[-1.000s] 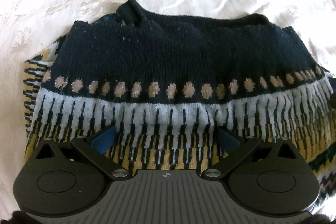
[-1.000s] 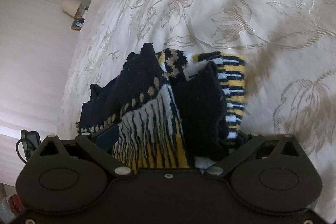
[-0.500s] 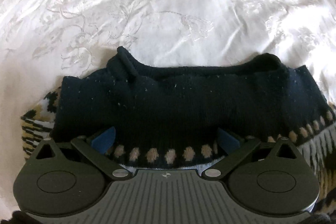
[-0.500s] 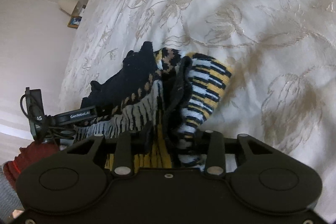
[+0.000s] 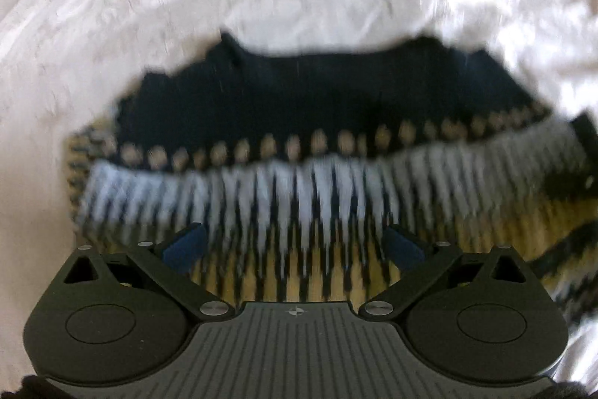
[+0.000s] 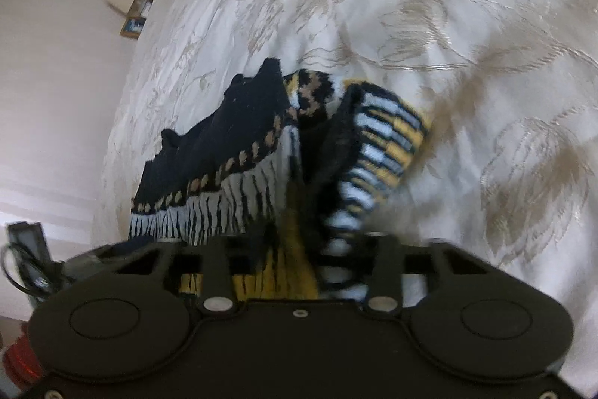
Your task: Fold small clothes
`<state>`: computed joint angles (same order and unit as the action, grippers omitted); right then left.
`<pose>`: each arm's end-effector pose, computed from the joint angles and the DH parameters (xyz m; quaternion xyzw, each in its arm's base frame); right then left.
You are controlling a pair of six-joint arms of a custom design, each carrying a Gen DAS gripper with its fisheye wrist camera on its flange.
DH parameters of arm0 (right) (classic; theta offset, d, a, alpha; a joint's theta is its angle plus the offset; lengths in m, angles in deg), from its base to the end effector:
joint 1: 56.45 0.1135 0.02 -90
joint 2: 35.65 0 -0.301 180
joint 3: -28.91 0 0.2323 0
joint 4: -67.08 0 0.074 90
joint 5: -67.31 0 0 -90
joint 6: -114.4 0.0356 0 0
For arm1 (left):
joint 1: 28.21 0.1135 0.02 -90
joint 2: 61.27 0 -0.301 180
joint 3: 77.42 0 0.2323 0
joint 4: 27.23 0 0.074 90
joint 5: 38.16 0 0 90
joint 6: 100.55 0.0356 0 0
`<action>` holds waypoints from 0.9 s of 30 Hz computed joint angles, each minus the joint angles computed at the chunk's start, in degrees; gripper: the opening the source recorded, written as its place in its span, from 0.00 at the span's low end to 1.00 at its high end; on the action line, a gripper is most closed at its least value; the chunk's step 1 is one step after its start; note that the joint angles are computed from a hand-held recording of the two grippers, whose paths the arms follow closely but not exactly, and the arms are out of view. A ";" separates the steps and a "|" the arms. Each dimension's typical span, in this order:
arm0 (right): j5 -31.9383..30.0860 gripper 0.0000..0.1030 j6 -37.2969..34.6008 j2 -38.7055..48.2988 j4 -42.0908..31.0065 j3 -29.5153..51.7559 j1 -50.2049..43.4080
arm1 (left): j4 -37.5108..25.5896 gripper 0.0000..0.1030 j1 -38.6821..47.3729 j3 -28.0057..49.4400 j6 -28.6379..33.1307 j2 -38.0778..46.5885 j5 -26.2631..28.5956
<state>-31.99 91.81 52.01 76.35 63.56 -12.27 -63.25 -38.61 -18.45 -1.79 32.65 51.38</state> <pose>0.1583 0.1619 0.1532 0.1533 0.9042 0.3657 0.1584 0.2624 -0.0479 0.1771 0.1635 0.9726 0.0016 0.1653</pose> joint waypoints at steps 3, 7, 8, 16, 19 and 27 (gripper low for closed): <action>2.39 0.32 -1.86 -2.20 -8.11 4.15 1.50 | 1.74 1.00 1.31 -1.04 0.44 1.47 1.66; 6.10 0.31 -0.94 -6.41 -17.56 10.20 4.59 | -2.15 0.99 5.37 2.08 3.28 -1.05 7.67; 6.92 0.31 -0.35 -7.42 -19.14 11.66 5.43 | -3.12 0.99 6.79 2.24 3.79 -2.53 9.22; 15.49 0.31 2.79 -3.53 -34.60 32.12 14.56 | -18.53 0.99 30.56 6.53 19.47 -12.34 25.95; 17.52 0.31 4.30 2.05 -36.22 39.46 17.60 | -26.05 0.99 39.91 9.49 26.81 -12.98 29.47; 16.90 0.31 6.13 23.21 -38.85 61.74 21.30 | -38.11 0.99 59.05 17.43 48.10 -3.36 29.29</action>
<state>-15.08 97.94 75.22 37.50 125.30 9.03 -101.36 20.43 -1.02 46.31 29.29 80.67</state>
